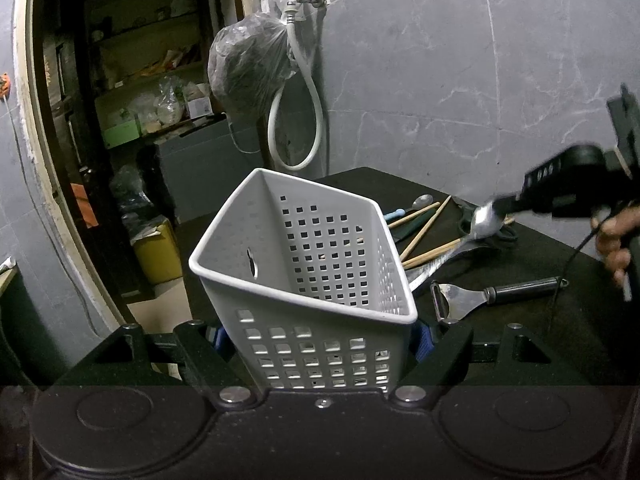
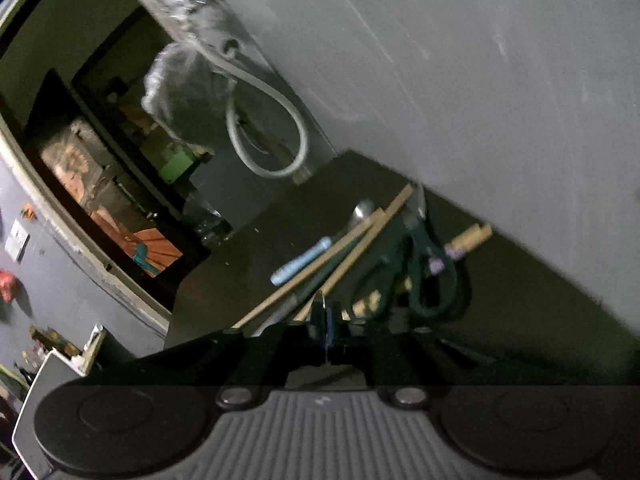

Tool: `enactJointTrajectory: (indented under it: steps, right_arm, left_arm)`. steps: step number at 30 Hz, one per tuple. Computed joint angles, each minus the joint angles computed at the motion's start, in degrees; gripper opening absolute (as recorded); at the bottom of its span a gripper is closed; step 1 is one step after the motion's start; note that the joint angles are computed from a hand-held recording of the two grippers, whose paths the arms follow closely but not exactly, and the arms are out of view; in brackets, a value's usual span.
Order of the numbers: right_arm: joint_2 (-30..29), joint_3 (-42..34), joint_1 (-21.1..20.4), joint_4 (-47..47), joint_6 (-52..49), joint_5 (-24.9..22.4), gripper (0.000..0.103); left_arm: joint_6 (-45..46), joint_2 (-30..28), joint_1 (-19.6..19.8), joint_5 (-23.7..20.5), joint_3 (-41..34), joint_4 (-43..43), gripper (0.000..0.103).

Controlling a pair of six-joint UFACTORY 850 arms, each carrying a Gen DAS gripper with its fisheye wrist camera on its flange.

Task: Organize utensils
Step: 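Lift the silver spoon with the right gripper above the basket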

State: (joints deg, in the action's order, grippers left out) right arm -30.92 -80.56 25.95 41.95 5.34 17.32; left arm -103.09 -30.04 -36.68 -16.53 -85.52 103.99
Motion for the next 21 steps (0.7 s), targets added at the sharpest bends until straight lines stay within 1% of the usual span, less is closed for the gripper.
enactJointTrajectory:
  steps: [4,9,13,16,21]
  right_arm:
    - [1.84,-0.61,1.21,5.88,-12.14,2.59,0.001]
    - [4.31,-1.60,2.74,7.03,-20.37,5.61,0.001]
    - [6.30,-2.33,3.91,3.92,-22.05,7.79,0.001]
    - [7.04,-3.61,4.83,1.56,-23.21,8.98,0.001]
    - [7.02,-5.96,6.06,-1.24,-23.61,9.01,0.001]
  left_arm:
    - [-1.80,0.08,0.15,0.39,0.25,2.12,0.081]
    - [-4.55,0.31,0.19,0.40,0.78,5.02,0.081]
    - [-6.10,0.49,0.13,0.26,1.19,6.88,0.081]
    - [-8.16,0.92,0.23,0.12,2.03,9.86,0.080]
    - [-11.69,1.11,0.31,-0.12,2.65,14.07,0.080]
